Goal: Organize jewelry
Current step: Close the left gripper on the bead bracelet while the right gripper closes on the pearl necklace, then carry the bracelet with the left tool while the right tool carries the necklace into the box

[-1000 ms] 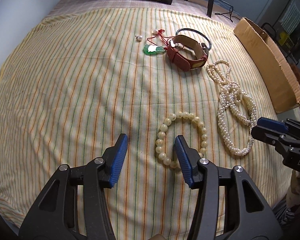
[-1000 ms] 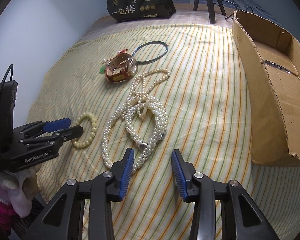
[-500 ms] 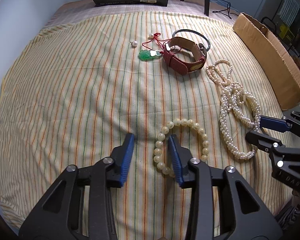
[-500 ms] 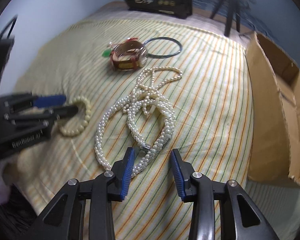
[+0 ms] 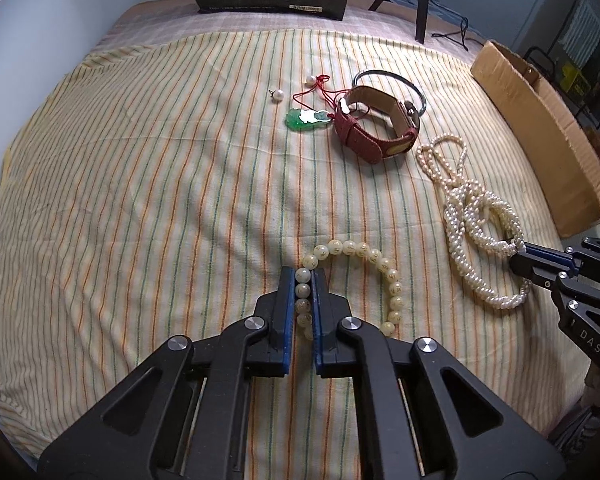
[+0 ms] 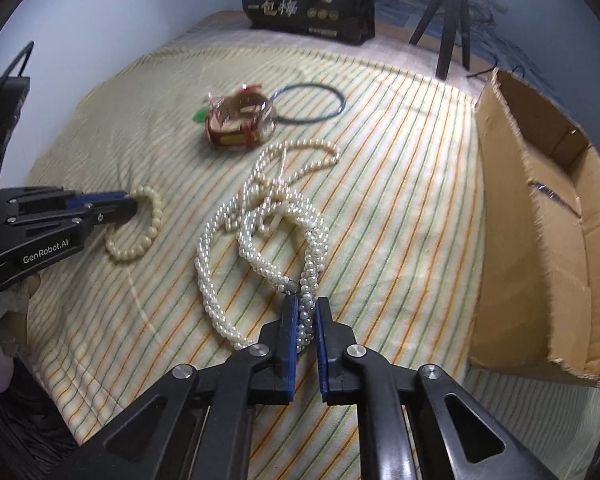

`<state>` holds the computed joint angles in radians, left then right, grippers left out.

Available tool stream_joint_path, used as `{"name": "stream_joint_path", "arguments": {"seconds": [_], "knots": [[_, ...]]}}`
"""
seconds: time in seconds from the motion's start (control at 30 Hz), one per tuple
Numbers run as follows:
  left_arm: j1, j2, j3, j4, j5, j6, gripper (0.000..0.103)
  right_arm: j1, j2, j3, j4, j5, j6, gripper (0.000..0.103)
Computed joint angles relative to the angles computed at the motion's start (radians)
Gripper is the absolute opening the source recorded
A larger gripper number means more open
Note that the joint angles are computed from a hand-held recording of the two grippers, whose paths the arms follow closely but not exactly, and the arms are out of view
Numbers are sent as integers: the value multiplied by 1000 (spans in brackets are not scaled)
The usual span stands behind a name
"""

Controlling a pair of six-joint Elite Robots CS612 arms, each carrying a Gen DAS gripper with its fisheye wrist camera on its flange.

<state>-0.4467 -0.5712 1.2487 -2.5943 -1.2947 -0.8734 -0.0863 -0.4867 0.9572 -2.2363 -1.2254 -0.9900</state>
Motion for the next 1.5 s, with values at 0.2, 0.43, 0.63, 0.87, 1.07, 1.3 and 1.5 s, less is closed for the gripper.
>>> {"name": "stream_joint_path", "arguments": {"seconds": [0.2,0.43,0.63,0.87,1.07,1.3,1.5], "knots": [[0,-14,20,-40,-15,-20,5,-17,-22,8,-30,85,45,6],[-13,-32,35,-89,12,-11,5,-26,-37,18,-49,136,80,6],[-20,-51,51,-129,26,-6,5,-39,-63,46,-76,189,93,6],[-33,-69,51,-158,58,12,5,-49,-88,57,-83,230,111,6],[-45,-92,57,-196,92,33,5,-61,-107,57,-65,292,134,5],[-59,-116,67,-238,109,53,5,-75,-139,85,-101,340,156,5],[-69,-128,62,-252,122,70,5,-88,-158,97,-123,364,165,6]]}}
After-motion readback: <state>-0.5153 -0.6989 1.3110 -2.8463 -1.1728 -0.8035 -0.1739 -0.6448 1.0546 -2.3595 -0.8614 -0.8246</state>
